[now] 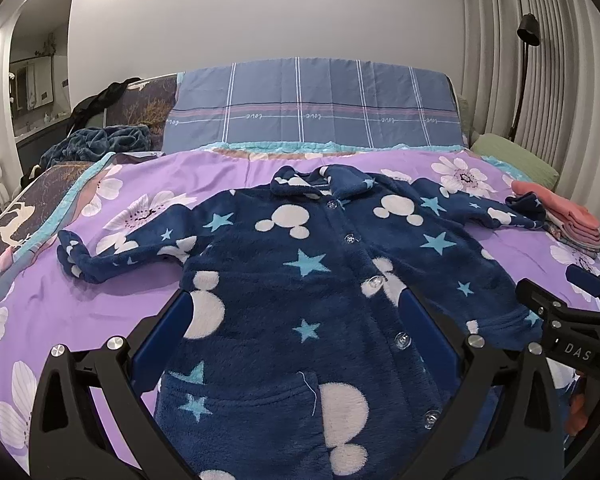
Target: Fold small clothes
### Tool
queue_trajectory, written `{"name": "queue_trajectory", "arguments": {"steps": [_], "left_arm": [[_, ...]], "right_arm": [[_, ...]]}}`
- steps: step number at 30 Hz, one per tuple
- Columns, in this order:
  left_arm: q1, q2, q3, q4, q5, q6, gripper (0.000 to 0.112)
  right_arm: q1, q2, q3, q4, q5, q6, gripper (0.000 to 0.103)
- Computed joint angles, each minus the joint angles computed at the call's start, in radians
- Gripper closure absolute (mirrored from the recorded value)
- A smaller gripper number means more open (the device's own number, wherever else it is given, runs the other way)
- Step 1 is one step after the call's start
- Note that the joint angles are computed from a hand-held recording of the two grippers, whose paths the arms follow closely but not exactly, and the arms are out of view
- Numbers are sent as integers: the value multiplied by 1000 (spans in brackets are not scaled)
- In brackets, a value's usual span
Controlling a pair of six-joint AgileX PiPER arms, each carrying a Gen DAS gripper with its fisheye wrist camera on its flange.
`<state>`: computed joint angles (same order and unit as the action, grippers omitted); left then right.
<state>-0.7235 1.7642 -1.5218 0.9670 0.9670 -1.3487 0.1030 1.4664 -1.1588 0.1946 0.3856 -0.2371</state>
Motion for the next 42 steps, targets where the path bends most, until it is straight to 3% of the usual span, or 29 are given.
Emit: {"name": "queue_trajectory", "arguments": {"steps": [8, 11, 13, 17, 21, 25, 28, 33, 36, 38, 39, 42], "left_arm": [[23, -1, 19, -21, -22, 8, 11], [57, -9, 44, -51, -51, 19, 11], [92, -18, 72, -77, -74, 30, 11], [231, -48, 158, -135, -117, 53, 11], [508, -87, 228, -288, -245, 121, 11], [766, -11, 119, -429, -256, 225, 22], [919, 127, -75, -514, -181, 299, 28], [1043, 335, -381, -614, -48, 404, 40], [1070, 462, -561, -650, 69, 458, 59], [1083, 512, -623, -667, 103, 470, 95], [1085, 519, -633, -675, 99, 467, 102], [1064, 483, -596, -658, 29, 448, 104]], "right_arm": [[22, 18, -1, -60, -21, 31, 2], [51, 31, -2, -216, -38, 170, 2], [49, 55, -21, -191, -18, 141, 2], [41, 94, -46, -167, 15, 110, 2], [50, 129, -57, -247, 19, 163, 2], [64, 170, -86, -319, 26, 235, 2], [75, 199, -116, -348, 38, 271, 2], [88, 260, -188, -405, 64, 313, 2], [81, 295, -236, -378, 81, 304, 2], [71, 312, -260, -334, 92, 280, 2], [64, 321, -272, -298, 98, 258, 2], [50, 335, -290, -236, 111, 211, 2]]}}
